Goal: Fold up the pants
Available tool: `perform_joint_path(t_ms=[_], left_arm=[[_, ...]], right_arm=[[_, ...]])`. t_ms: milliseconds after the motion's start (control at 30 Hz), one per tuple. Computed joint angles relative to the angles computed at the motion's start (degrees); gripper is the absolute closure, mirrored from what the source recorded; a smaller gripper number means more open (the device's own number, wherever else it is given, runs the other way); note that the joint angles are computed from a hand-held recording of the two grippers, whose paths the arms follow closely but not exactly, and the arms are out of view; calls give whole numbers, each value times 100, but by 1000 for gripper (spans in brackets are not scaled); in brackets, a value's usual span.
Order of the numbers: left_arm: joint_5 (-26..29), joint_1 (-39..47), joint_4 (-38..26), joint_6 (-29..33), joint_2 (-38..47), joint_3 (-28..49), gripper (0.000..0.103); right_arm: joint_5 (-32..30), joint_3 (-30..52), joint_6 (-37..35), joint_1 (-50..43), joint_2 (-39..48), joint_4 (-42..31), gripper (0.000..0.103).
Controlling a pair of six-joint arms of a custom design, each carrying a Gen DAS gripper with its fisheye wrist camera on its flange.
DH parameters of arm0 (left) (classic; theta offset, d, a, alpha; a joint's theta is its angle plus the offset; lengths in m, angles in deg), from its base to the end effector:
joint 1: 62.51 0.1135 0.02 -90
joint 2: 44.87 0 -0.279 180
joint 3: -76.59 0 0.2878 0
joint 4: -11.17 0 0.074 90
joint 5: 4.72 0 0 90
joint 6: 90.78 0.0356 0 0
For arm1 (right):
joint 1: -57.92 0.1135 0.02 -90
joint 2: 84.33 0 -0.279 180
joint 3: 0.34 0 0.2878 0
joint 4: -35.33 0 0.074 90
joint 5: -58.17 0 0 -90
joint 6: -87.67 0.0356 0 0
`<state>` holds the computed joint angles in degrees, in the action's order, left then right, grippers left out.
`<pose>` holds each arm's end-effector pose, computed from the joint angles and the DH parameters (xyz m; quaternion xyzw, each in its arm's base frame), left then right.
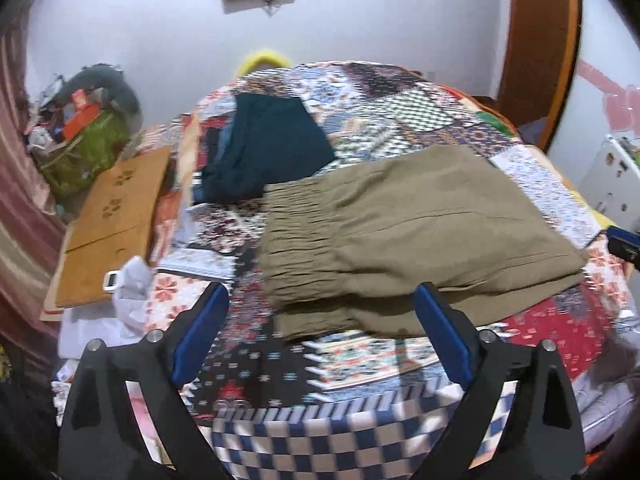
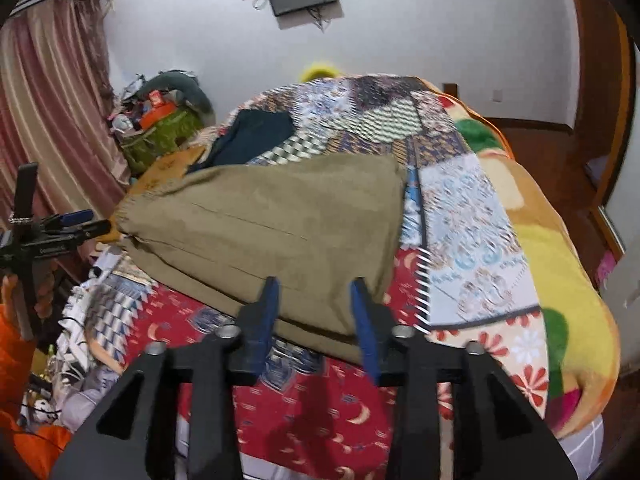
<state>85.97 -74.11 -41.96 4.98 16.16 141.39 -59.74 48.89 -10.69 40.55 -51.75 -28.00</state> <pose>0.2384 -0.0494 0.2933 0.1436 0.9267 -0.0233 0.3465 0.1319 -0.0238 0.2695 -0.0179 0.9062 0.1387 0.3991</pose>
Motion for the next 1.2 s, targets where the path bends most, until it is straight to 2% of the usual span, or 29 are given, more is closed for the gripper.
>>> perform_joint_path(t_ms=[133,200,300,367,667,867,900,933,967,1033,1067,1100,1133,1200], left_arm=[[141,-267,-43,-277,128,77,8],[-70,-483,43,-301,193,48,8],[-386,-754,113,-245,323,18,8],[-365,-803,64,-263,455,39,8],[1246,-329,-144,-794,771,89,8],[1878,-186,-79,-1081,1181,344,8],[2028,-143,-51,-1137,1234,377,11],[2205,-94,-33,-1159,1310,421,23],[2369,-46,-79,-1159,1401,484,28],[2434,-32,-83,-1254,1556,572,43],[2368,-51,-52,-1302,1592,583,47],[2310,-63,-34,-1321,1609,588,56],[2236,-84,-18,-1338,1599,588,66],[2139,-108,29,-1353,1525,562,74]], right_arm=[[182,-49,454,699,36,336,53],[555,-124,659,1220,108,557,51],[769,-179,818,1717,426,794,51],[1024,-208,905,2085,667,950,48],[1850,-282,845,3077,1194,1395,48],[1890,-155,610,3179,1559,1675,48],[1917,-140,603,3210,1629,1712,48],[1936,-140,604,3247,1668,1746,48],[1928,-131,586,3262,1718,1780,48],[1884,-140,565,3275,1754,1844,49],[1833,-151,536,3262,1774,1881,54],[1795,-162,505,3253,1783,1920,63],[1783,-168,491,3264,1781,1941,67],[1859,-175,465,3341,1755,1965,73]])
